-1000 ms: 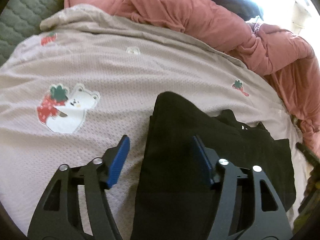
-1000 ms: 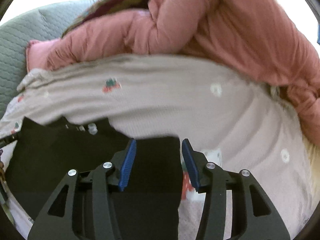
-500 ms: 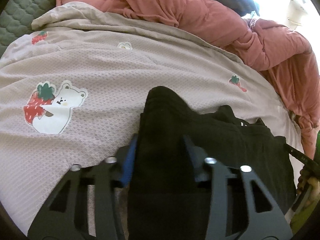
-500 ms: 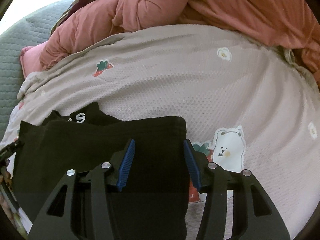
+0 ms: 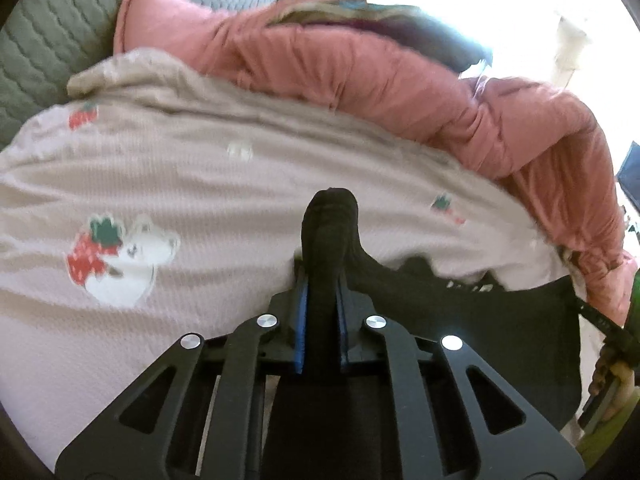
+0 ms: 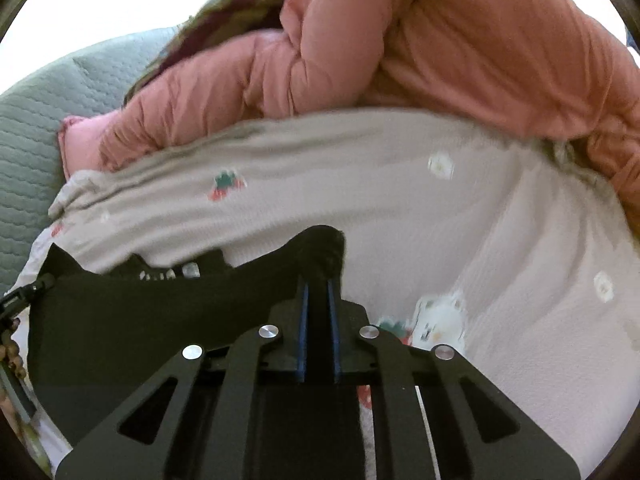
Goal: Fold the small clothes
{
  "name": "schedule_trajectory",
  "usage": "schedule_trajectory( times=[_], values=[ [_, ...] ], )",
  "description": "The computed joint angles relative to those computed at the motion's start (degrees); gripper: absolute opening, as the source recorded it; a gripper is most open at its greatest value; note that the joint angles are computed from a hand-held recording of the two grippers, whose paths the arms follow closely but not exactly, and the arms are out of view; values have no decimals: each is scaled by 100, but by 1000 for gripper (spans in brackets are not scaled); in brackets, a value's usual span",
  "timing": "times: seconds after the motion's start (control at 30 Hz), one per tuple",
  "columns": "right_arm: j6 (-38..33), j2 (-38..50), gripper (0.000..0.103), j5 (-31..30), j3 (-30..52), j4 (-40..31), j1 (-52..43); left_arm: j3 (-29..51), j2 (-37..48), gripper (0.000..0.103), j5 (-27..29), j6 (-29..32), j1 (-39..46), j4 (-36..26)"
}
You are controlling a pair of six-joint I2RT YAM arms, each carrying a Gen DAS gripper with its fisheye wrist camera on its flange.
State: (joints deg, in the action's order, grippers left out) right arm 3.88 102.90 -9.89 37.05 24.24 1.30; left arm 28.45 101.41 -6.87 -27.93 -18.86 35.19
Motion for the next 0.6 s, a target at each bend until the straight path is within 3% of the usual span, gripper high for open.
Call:
schedule_trajectory(
  times=[0.17, 0.4, 0.6],
  values=[
    [-89, 313, 8, 301, 289, -13, 65, 177, 34, 5, -245, 107, -25, 2],
    [-124, 1085, 8, 787, 697, -246, 245, 880, 1015, 7, -388, 159, 10, -728],
    [-41, 1513, 14, 1004, 995, -465, 239, 815, 1180, 26, -224, 30, 180, -617]
  ],
)
